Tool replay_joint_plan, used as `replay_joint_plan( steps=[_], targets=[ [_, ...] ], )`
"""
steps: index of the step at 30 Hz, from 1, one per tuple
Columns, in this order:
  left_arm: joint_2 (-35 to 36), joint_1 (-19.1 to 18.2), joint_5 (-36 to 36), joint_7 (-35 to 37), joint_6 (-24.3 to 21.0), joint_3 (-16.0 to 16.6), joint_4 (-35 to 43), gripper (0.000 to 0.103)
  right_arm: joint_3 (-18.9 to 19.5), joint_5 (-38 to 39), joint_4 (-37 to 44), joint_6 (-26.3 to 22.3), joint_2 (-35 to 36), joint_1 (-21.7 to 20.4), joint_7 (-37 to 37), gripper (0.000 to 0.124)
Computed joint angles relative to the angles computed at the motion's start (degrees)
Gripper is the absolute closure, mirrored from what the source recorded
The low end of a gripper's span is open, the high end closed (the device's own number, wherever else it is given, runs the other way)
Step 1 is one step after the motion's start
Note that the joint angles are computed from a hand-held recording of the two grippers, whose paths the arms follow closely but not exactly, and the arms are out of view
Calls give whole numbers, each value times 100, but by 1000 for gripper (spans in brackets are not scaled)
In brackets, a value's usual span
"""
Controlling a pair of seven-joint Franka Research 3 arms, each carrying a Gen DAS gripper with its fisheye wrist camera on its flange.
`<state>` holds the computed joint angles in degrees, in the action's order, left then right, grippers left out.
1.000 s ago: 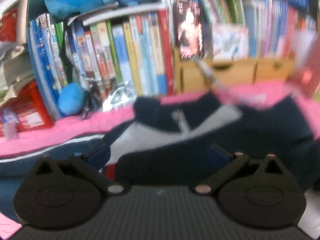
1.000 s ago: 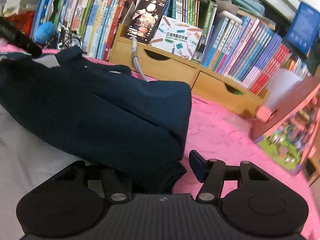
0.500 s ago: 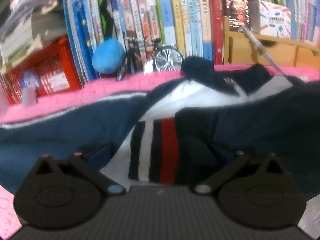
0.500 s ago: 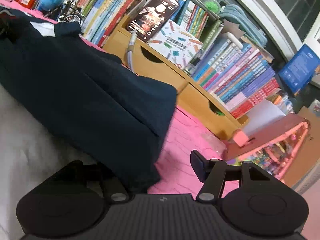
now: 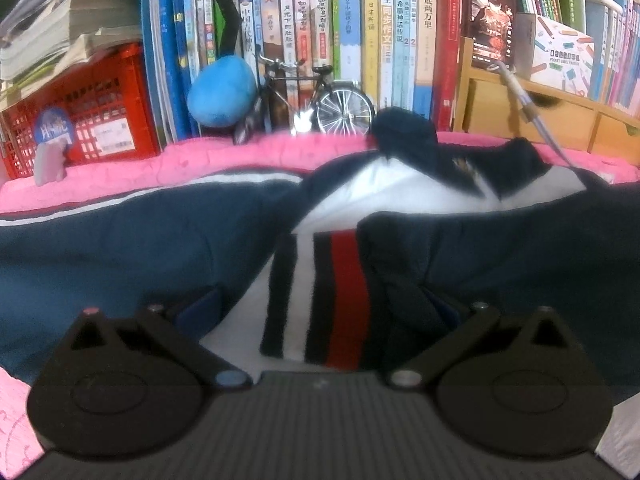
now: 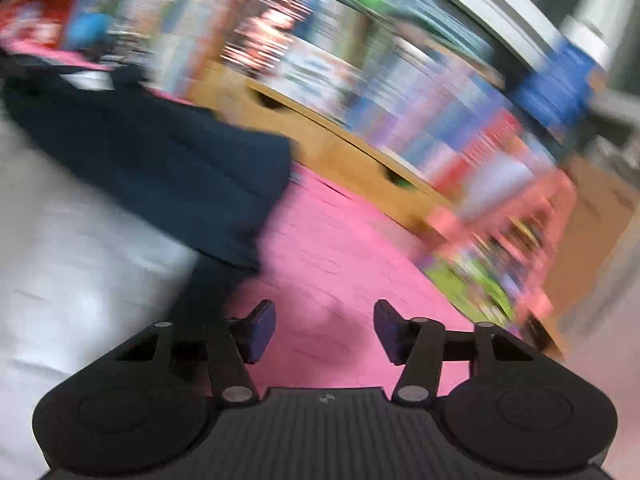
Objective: Fold clothes
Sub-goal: 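Move the left gripper over the jacket toward the other navy sleeve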
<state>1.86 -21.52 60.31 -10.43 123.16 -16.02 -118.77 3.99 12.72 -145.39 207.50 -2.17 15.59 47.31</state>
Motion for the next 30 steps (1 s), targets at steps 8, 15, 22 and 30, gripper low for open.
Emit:
replay_joint_plan(
  steps=[8,15,22,30],
  targets=[
    [-22,16,1,-56,71,8,-35,0,2,2566,1747,644,1543,1228,-2807,68],
    [-35,31,11,-74,114,10,-58,0,7,2906,1657,261,1181,918,-2075,84],
    [-58,55,22,-82,176,13,-91,0,115,3138,1201,460,862,957,-1985,84],
    [-272,-57,813,-108,-264,-153,-7,4,132,3448,1282,56,860,1018,-2244,109]
  ],
)
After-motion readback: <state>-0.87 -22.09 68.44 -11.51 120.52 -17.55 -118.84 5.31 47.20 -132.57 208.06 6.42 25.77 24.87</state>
